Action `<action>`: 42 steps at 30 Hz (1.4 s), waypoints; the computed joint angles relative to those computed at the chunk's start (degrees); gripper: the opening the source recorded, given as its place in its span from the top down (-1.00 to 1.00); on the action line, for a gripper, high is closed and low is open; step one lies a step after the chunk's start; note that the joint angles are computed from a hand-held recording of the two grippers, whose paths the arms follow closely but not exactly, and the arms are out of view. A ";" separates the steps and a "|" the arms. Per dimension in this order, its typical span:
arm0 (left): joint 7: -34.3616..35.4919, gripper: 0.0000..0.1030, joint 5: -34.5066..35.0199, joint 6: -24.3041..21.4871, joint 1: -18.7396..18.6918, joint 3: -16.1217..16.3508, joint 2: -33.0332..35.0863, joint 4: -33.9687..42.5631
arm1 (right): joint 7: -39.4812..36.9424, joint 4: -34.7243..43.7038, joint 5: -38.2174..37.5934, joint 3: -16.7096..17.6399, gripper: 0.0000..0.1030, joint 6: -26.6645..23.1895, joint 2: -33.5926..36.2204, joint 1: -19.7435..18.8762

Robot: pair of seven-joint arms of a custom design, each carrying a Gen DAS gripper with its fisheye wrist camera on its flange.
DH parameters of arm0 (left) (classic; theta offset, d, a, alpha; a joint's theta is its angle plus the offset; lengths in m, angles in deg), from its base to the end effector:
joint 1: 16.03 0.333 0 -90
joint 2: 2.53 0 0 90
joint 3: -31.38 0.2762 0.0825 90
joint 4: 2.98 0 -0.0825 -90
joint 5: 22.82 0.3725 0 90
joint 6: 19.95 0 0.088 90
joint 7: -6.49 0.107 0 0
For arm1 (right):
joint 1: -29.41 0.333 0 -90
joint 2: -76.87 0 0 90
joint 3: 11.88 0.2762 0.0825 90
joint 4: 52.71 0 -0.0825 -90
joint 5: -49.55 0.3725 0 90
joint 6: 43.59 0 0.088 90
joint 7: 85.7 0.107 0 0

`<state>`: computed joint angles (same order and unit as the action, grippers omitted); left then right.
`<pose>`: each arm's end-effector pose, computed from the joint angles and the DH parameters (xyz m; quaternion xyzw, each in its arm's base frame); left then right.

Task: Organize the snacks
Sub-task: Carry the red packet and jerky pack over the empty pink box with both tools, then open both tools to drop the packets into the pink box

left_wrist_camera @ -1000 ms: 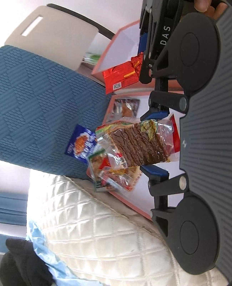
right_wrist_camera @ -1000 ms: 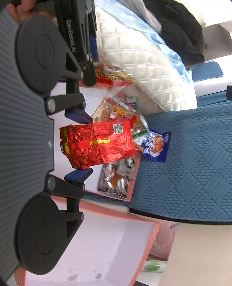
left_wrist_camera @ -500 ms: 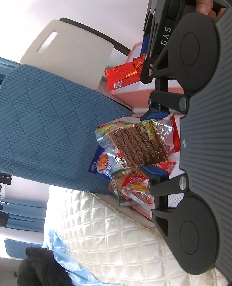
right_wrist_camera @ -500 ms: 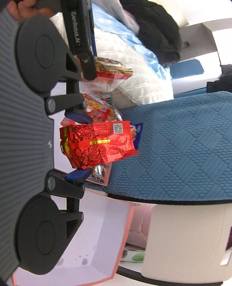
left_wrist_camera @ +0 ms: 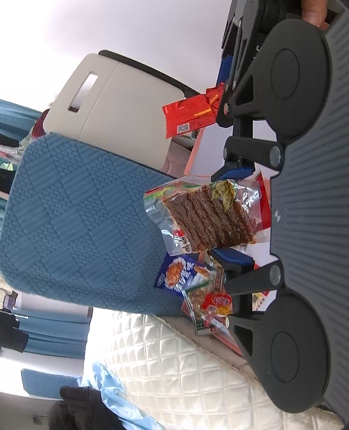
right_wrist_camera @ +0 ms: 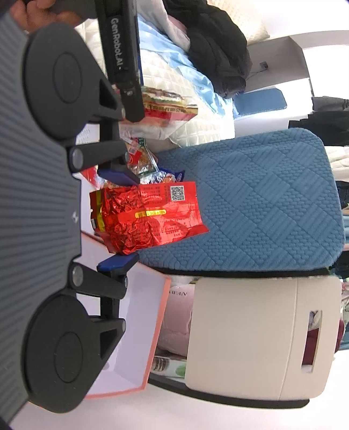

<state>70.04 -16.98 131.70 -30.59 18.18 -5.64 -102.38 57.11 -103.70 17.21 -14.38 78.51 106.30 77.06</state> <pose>0.5148 -0.2784 0.6650 -0.5959 0.6543 -0.4260 0.1878 0.5003 0.4852 0.6624 -0.6343 0.6334 -0.2574 0.3608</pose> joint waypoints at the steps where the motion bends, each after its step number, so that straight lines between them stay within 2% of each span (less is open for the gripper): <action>1: -0.22 -0.11 0.17 -0.02 -0.16 -0.19 0.30 0.48 | 0.13 -0.72 -0.03 -0.06 -0.11 0.08 -0.57 -0.11; 7: -2.14 -0.12 2.49 -1.11 -1.68 -1.42 6.14 7.48 | 2.70 -10.40 -2.49 0.98 -0.11 2.40 -7.55 -2.03; 16: -1.22 -0.12 4.17 -5.20 -5.67 -2.68 17.80 19.00 | 7.28 -25.61 -4.18 4.35 -0.11 5.45 -16.30 -8.19; 25: 1.30 -0.12 3.94 -10.21 -9.42 -3.13 26.57 26.02 | 11.17 -40.77 -0.38 7.88 -0.11 9.33 -22.78 -14.79; 32: 2.31 -0.12 3.34 -13.75 -11.01 -2.75 31.12 30.17 | 11.03 -46.17 2.61 9.09 -0.11 10.97 -23.96 -17.49; 42: 5.01 -0.12 1.88 -15.75 -11.58 -2.97 32.91 32.36 | 11.78 -49.72 4.27 9.94 -0.12 10.76 -25.32 -18.65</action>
<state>75.05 -15.10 115.95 -42.18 15.20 27.26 -70.02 68.89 -153.42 21.49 -4.44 89.27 80.98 58.41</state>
